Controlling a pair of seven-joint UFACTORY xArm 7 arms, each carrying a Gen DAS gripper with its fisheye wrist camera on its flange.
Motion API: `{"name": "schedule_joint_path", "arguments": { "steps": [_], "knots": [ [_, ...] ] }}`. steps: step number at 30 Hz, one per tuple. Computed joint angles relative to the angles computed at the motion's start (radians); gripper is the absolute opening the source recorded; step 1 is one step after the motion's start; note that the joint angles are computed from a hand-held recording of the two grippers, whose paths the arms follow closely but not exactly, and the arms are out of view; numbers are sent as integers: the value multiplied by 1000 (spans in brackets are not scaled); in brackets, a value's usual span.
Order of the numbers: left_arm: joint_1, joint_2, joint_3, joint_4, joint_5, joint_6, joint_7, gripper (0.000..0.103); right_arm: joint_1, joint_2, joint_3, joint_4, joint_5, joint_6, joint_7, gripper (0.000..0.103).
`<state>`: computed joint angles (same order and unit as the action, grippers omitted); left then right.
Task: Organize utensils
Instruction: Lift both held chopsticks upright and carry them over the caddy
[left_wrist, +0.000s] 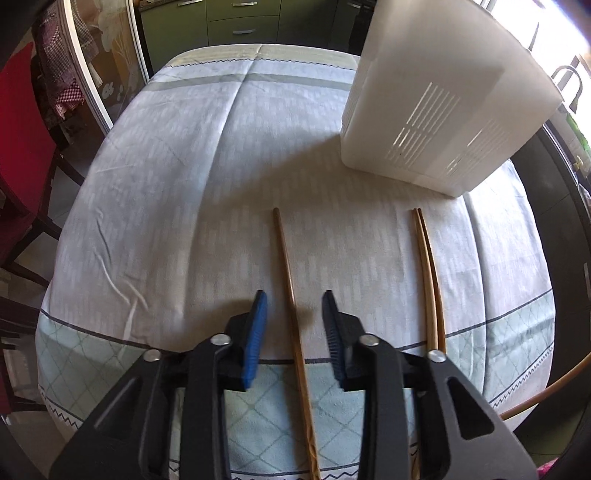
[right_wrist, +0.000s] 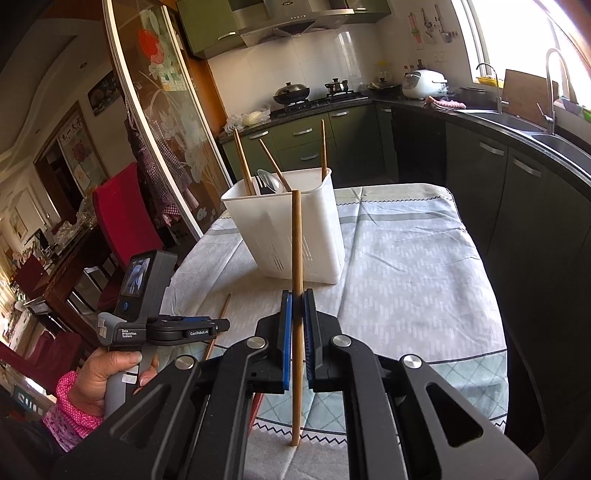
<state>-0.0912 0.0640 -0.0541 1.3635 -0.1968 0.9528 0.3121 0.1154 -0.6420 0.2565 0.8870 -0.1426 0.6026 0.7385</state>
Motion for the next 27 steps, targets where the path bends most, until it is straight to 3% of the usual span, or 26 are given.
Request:
{"name": "schedule_joint_path", "arguments": {
  "steps": [1, 7, 16, 27],
  "knots": [
    [-1, -1, -1, -1, 3, 2, 2, 6, 2, -1, -2, 0, 1, -2, -1, 7],
    [7, -6, 3, 4, -31, -4, 16, 5, 5, -14, -4, -7, 4, -10, -2, 7],
    [16, -168, 37, -81, -209, -137, 196, 5, 0, -27, 4, -5, 2, -7, -1, 7],
    [-13, -299, 101, -135, -353, -143, 339, 5, -2, -15, 16, 20, -11, -11, -4, 7]
  ]
}}
